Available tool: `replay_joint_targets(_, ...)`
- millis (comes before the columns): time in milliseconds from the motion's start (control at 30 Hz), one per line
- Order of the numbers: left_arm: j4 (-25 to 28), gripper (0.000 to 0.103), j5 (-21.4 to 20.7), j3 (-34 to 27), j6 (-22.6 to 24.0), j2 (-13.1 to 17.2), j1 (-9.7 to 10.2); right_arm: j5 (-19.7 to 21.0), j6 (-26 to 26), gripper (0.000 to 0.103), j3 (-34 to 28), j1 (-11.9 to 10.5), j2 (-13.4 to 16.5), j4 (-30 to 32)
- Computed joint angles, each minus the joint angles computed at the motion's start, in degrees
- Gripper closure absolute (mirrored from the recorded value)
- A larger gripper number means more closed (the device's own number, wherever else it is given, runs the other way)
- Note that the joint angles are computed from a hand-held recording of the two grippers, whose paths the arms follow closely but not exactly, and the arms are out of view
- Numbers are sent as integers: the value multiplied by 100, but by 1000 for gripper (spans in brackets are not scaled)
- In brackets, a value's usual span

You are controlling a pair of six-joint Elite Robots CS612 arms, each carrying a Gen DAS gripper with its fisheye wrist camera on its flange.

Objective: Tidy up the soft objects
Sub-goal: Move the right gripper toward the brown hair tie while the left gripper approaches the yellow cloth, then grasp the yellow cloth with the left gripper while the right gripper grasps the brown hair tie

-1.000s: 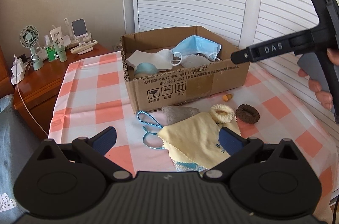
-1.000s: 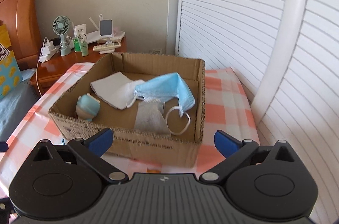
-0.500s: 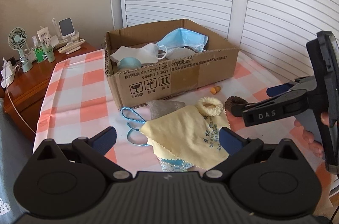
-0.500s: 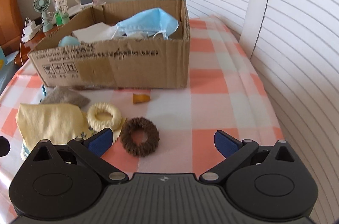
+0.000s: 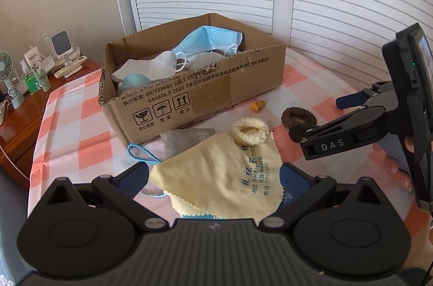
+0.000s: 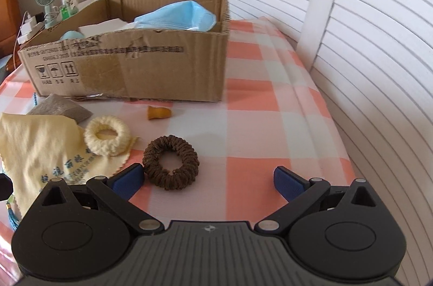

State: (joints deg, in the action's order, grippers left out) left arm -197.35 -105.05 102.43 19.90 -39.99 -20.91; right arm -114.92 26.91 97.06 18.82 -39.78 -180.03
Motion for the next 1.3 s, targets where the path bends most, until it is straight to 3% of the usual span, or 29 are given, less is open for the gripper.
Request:
replay_joint_targets(267,148,1,444,-185,97,145,-161,45,-118,0,138,-27,30,-422)
replay_joint_targets(533,452,1,-75,-100,558,85,-194,118,-199,0,185,-44,33,-563)
replay_joint_targets(733,-143,1,408,-102,960,168,-272,156,-263,0,214,-51,37,-657)
replay_joint_targets(800,-65,1,492,-201,1023,195,-249,149,-268,0,213,-48,43,-673)
replay_joint_targets(967,1046,1,122,-402,989,135,-138,129,-261,0,222,-40,50,-717)
replay_joint_targets(1167,998,1,-377,-192,1249,51,-112,128,-267,0,225,-42,56,-745)
replay_joint_targets(1300,788,1,-487,-131,1266,47,-130,131,-275,0,227,-44,57,-756)
